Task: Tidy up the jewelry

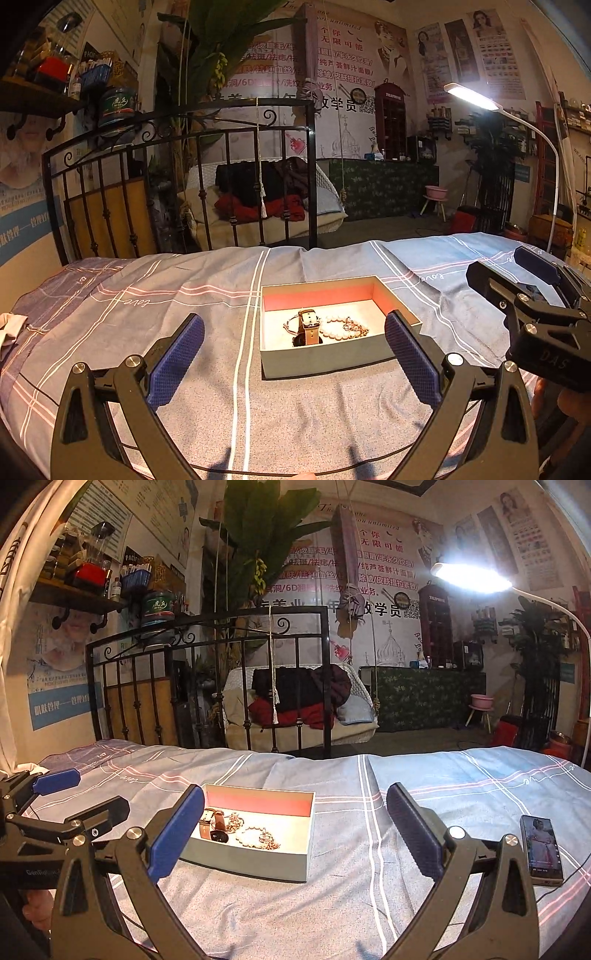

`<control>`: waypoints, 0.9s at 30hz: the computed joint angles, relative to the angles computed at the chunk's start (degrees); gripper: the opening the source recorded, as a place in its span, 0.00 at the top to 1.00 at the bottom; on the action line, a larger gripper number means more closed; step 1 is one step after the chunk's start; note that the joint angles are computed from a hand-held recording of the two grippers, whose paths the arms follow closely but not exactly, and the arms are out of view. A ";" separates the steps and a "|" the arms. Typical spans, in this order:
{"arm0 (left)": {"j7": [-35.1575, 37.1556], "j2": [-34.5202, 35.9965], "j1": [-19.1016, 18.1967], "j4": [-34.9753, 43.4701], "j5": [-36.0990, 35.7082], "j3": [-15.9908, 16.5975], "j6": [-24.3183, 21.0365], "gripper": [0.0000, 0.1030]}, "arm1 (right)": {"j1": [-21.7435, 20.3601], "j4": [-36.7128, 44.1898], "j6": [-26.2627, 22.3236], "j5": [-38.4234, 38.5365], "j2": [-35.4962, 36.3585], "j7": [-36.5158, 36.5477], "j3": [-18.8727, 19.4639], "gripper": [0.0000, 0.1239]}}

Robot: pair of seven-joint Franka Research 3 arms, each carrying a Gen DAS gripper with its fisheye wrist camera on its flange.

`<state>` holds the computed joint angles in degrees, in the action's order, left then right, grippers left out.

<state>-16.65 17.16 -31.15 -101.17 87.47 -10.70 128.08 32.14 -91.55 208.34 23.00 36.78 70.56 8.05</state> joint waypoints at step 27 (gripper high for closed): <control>0.07 -0.02 -0.04 -0.16 -1.04 -0.03 -0.85 0.07 | 2.73 1.50 -1.13 5.36 0.64 -4.23 -2.43 0.22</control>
